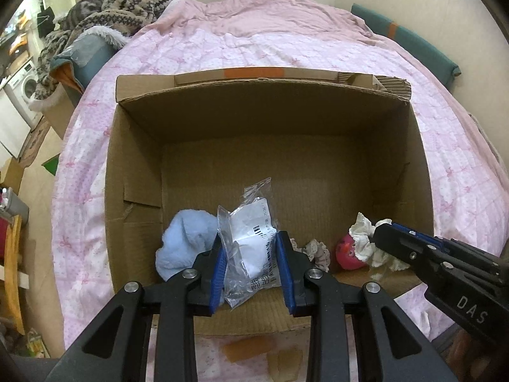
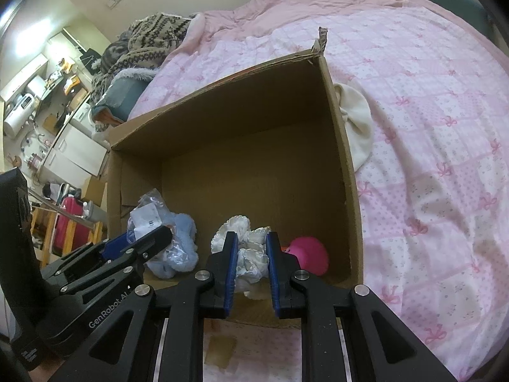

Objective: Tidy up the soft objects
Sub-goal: 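Open both tools to drop the bag and scrunchie into the box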

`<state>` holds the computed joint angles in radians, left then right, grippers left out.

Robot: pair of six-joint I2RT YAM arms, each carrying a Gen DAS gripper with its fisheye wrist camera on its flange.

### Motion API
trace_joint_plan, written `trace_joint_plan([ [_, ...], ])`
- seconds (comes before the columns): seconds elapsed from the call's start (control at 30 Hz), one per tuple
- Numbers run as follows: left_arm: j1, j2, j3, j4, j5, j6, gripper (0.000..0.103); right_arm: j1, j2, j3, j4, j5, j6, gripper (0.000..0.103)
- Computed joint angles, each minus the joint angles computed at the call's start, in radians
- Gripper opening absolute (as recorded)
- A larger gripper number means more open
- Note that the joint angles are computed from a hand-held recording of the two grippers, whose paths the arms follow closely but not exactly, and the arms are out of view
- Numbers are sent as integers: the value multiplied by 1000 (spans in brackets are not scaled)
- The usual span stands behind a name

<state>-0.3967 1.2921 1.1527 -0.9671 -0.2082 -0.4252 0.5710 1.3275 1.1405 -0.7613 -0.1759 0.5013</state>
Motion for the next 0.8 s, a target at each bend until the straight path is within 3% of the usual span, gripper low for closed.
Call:
trace_joint_plan([
  [0.2,10,-14,5,-26,5,-5,31,-3,-23,-14,15,0,3,19],
  [0.33,16,-39,2,-44,2,-26,64,-15,-30,-19,22,-19,7,19],
  [0.37,14,-43,-1,-48,-9,-32,66,-16,-33,-20,23,-23,6,19],
  [0.7,-4,-71,5,-112,-76,-41,66,-1,-45,-13,30,-10,-7,19],
  [0.8,3,-90,10,-127,-84,-38,66,-9,-60,-22,39,-16,4,24],
])
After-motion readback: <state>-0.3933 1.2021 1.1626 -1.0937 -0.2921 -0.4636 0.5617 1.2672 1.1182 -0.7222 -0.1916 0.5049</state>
